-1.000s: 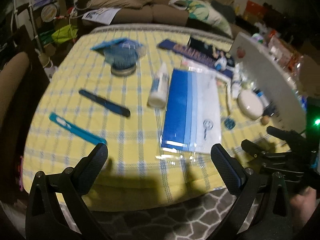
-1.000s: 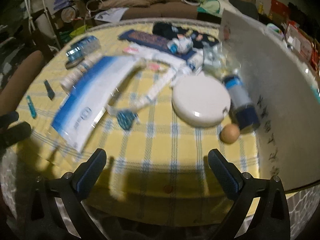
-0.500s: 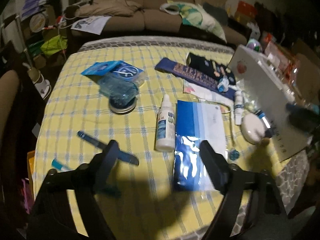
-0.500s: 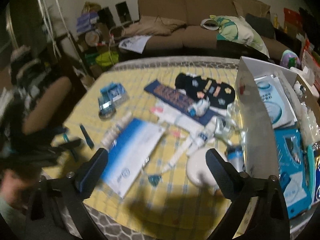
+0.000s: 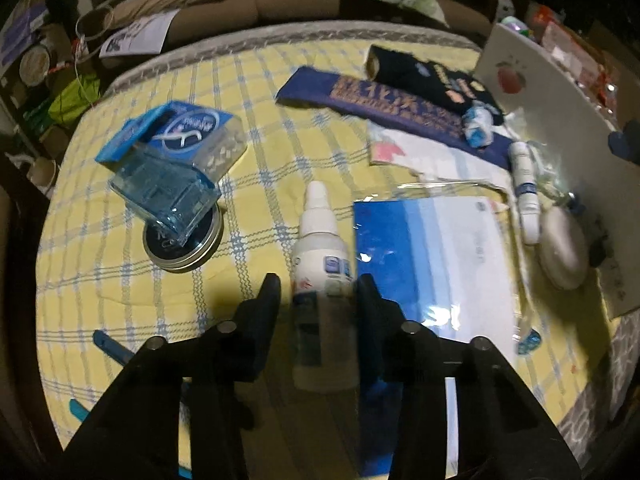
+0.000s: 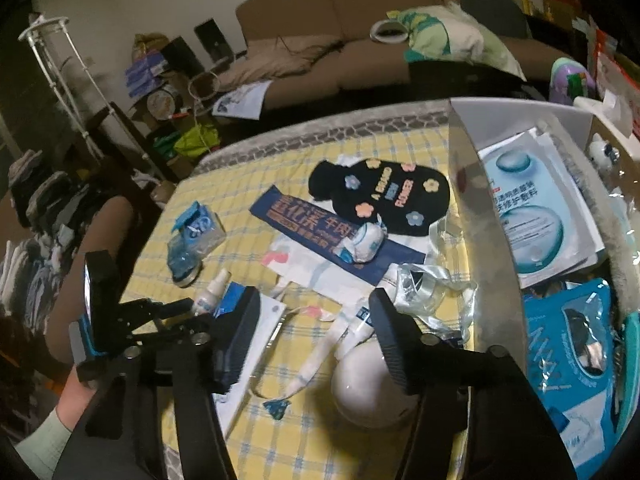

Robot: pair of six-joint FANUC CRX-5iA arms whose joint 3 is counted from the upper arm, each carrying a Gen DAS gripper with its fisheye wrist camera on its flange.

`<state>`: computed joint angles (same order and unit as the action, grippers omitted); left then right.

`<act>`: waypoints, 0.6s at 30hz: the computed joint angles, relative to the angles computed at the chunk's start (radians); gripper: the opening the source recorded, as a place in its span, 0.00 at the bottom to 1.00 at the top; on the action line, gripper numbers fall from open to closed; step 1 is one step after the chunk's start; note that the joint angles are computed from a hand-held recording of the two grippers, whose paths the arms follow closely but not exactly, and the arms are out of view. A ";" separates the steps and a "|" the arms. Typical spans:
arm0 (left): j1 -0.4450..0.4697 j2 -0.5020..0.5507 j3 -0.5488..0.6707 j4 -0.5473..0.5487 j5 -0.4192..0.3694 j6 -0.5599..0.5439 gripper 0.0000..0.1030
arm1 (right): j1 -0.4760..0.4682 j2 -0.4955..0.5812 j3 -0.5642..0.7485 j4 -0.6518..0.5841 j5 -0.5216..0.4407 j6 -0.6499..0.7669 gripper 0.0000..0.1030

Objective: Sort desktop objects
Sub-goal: 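Reach the left gripper to the white spray bottle and close on it, then lift the white spray bottle with the left gripper while the right gripper grasps a white tube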

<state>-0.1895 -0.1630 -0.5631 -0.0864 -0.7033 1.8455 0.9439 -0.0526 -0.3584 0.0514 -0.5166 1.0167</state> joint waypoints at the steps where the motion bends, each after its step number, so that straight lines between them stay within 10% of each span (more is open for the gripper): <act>1: 0.010 0.004 -0.007 0.015 0.010 -0.014 0.33 | -0.006 0.017 0.020 -0.034 -0.013 0.029 0.49; 8: 0.043 0.003 -0.034 0.049 0.052 -0.034 0.30 | -0.041 0.157 0.127 -0.122 -0.118 0.047 0.41; 18: -0.003 0.026 0.011 -0.087 0.040 0.103 0.30 | 0.003 0.275 0.068 0.231 -0.088 -0.290 0.43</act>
